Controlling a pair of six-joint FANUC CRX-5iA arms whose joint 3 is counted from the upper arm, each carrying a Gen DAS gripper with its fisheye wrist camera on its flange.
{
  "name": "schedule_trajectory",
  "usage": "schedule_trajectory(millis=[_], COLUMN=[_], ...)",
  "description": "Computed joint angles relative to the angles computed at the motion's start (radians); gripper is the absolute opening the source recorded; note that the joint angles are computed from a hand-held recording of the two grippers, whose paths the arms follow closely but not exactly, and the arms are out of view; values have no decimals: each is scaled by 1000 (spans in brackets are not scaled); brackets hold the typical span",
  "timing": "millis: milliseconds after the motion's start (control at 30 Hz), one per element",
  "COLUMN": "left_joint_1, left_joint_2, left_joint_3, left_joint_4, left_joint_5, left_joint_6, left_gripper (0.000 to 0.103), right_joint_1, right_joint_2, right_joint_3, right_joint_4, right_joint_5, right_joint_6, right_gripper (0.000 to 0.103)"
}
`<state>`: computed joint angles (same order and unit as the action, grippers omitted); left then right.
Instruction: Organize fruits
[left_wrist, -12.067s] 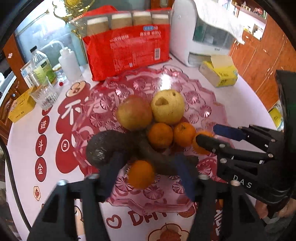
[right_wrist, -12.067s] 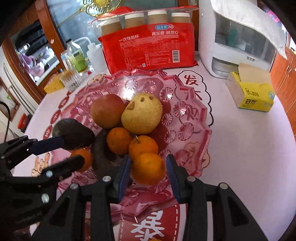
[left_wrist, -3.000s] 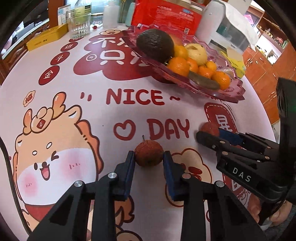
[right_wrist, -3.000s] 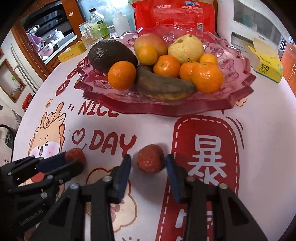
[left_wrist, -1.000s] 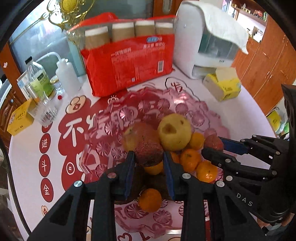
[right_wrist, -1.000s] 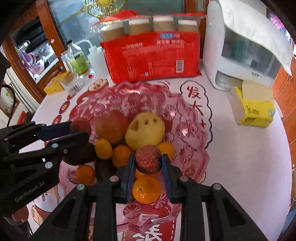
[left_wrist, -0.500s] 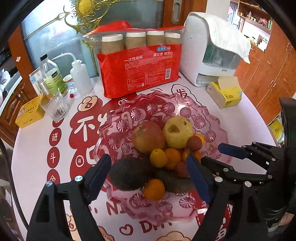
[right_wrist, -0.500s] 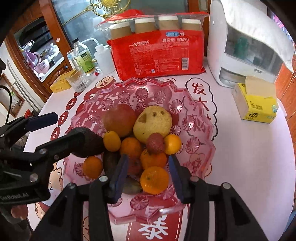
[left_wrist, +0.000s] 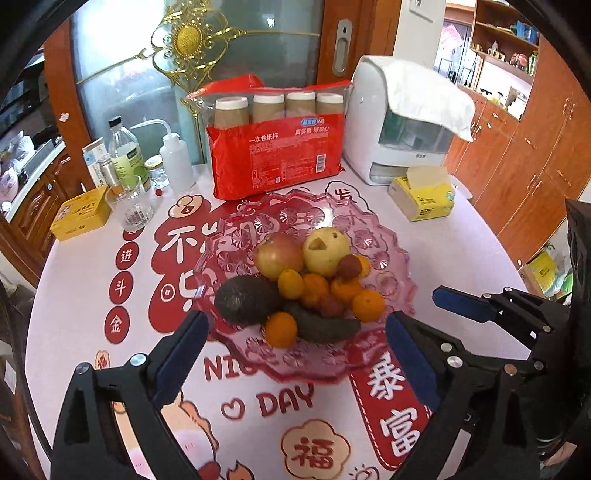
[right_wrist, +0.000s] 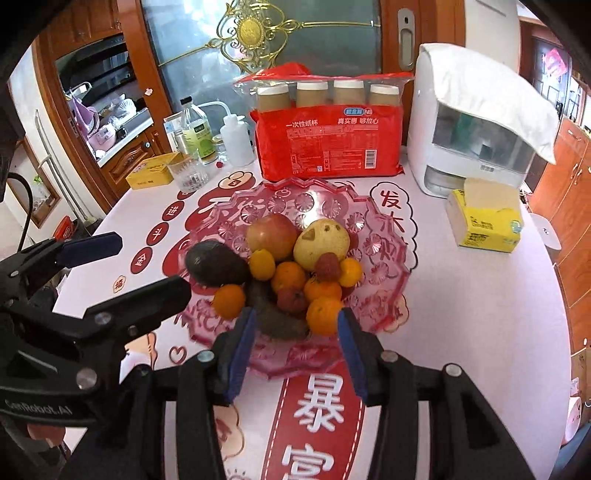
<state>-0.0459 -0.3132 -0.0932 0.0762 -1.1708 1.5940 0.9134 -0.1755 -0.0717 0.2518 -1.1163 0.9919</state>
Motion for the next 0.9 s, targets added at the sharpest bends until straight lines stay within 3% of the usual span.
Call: schedule_trajectory(millis=[133,300,533,767,900], left_joint_1=[-49,-112,-203,-365,-506], left_joint_2=[-46,-111,-198,-232,-218], left_joint_3=[4,-8,-3,76,134], left_joint_4=[-66,-124,-191,-334,-443], left_joint_5=[-31,-92,-191,-341,-445], left_joint_6=[79,168,296,478,590], left_gripper=[97,97,97,98,99], right_joint_1=[47,97,245,410,538], right_joint_2=[-61,-153,-290,-380,-411], right_joint_3=[-51,-107,-181,-199,-215], right_joint_4=[49,43,116,179,236], right_joint_5=[-29,-69,-167,-297,-388], right_joint_6=[-65,-133,-285,-443,-546], right_gripper=[58,59,58,59,59])
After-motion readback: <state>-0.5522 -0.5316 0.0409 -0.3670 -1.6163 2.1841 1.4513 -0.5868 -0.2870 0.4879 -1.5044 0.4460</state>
